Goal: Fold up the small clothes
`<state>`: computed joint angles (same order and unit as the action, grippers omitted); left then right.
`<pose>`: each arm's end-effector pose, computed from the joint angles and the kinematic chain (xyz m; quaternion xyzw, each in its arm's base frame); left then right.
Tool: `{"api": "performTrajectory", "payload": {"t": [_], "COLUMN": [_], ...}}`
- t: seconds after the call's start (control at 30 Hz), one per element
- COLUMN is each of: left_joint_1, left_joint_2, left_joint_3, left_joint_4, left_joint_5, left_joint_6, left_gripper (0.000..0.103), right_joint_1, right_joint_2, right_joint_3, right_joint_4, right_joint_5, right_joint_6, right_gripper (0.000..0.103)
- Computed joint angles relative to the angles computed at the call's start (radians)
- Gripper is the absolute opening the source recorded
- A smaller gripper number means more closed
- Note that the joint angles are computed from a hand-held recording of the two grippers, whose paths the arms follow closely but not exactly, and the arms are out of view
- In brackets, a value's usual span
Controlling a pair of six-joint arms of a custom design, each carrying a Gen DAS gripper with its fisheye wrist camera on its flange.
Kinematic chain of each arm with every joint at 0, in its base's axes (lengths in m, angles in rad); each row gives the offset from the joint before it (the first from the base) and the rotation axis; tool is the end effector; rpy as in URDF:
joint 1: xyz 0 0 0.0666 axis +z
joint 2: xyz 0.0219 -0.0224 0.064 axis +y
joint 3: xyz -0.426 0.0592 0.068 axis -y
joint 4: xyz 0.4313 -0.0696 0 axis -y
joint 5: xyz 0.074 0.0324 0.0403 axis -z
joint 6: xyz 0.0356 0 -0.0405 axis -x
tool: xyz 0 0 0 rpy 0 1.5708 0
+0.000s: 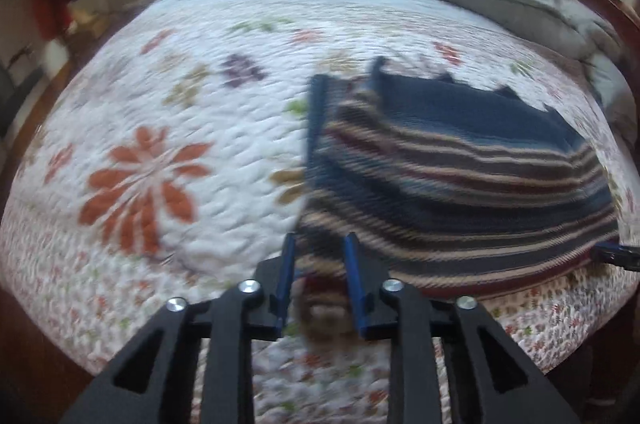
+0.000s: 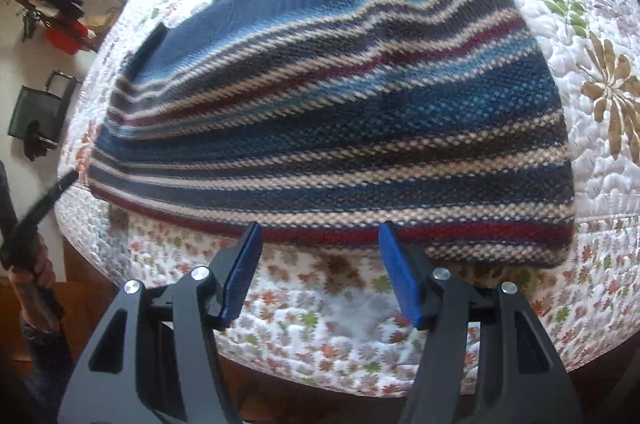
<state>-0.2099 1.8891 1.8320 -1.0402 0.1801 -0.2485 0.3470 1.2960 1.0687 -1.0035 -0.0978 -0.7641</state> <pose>0.6832 -0.1525 0.3922 0.2405 0.9381 -0.0829 0.2352 0.4017 0.1485 0.3586 0.1957 0.9648 0.1301 0.1182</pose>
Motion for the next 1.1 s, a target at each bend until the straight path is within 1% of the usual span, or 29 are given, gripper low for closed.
{"api": "performTrajectory", "payload": {"t": [0.03, 0.1, 0.13, 0.17, 0.2, 0.23, 0.27, 0.3, 0.4, 0.47, 0.5, 0.53, 0.6, 0.67, 0.7, 0.77, 0.8, 0.87, 0.93, 1.0, 1.1], "left_joint_1": [-0.015, -0.037, -0.043, -0.047, -0.044, -0.036, -0.023, -0.019, -0.018, -0.024, -0.027, -0.032, -0.042, -0.055, -0.062, -0.074, -0.08, -0.087, -0.09, -0.092, -0.09], "left_joint_2": [0.006, 0.043, 0.058, 0.086, 0.108, 0.127, 0.134, 0.136, 0.13, 0.111, 0.106, 0.098, 0.095, 0.103, 0.112, 0.143, 0.163, 0.188, 0.208, 0.226, 0.254], "left_joint_3": [0.001, 0.028, 0.034, 0.05, 0.064, 0.078, 0.077, 0.082, 0.097, 0.091, 0.09, 0.088, 0.102, 0.125, 0.137, 0.18, 0.205, 0.231, 0.246, 0.263, 0.295], "left_joint_4": [0.0, -0.036, -0.044, -0.068, -0.095, -0.115, -0.109, -0.116, -0.147, -0.147, -0.143, -0.137, -0.134, -0.133, -0.129, -0.141, -0.156, -0.164, -0.173, -0.172, -0.193], "left_joint_5": [-0.003, -0.005, -0.026, -0.067, -0.07, -0.048, -0.009, 0.005, 0.01, 0.01, 0.01, 0.011, 0.026, 0.044, 0.039, 0.032, 0.037, 0.024, 0.016, 0.02, 0.029], "left_joint_6": [-0.011, -0.033, -0.034, -0.031, -0.026, -0.017, -0.003, 0.0, 0.019, 0.014, 0.007, 0.003, 0.009, 0.025, 0.037, 0.055, 0.064, 0.071, 0.078, 0.078, 0.082], "left_gripper": [0.031, 0.033, 0.033, 0.033, 0.033, 0.033, 0.033, 0.032, 0.032, 0.032, 0.033, 0.034, 0.04, 0.048, 0.05, 0.05, 0.05, 0.05, 0.051, 0.054, 0.057], "right_joint_1": [-0.005, -0.023, -0.033, -0.048, -0.057, -0.064, -0.065, -0.068, -0.098, -0.12, -0.139, -0.152, -0.199, -0.252, -0.274, -0.319, -0.33, -0.338, -0.37, -0.388, -0.391], "right_joint_2": [0.002, 0.002, 0.002, 0.001, -0.002, -0.009, -0.016, -0.025, -0.088, -0.127, -0.15, -0.158, -0.169, -0.154, -0.143, -0.112, -0.099, -0.075, -0.058, -0.049, -0.049], "right_joint_3": [-0.005, -0.024, -0.037, -0.058, -0.074, -0.09, -0.095, -0.098, -0.119, -0.119, -0.109, -0.103, -0.093, -0.084, -0.083, -0.085, -0.088, -0.092, -0.11, -0.134, -0.152], "right_joint_4": [-0.004, -0.003, 0.002, 0.015, 0.031, 0.052, 0.059, 0.06, 0.09, 0.076, 0.047, 0.031, 0.001, -0.016, -0.019, -0.014, -0.001, 0.022, 0.058, 0.103, 0.132], "right_joint_5": [0.001, -0.011, -0.021, -0.04, -0.059, -0.074, -0.079, -0.085, -0.122, -0.088, -0.043, -0.027, -0.025, -0.063, -0.084, -0.126, -0.146, -0.179, -0.245, -0.305, -0.318], "right_joint_6": [-0.001, -0.004, -0.005, -0.01, -0.013, -0.008, 0.002, 0.007, -0.003, 0.009, 0.021, 0.03, 0.057, 0.1, 0.119, 0.154, 0.159, 0.149, 0.146, 0.131, 0.15], "right_gripper": [0.06, 0.061, 0.061, 0.061, 0.061, 0.061, 0.06, 0.06, 0.062, 0.073, 0.076, 0.078, 0.078, 0.078, 0.078, 0.078, 0.078, 0.079, 0.079, 0.081, 0.083]}}
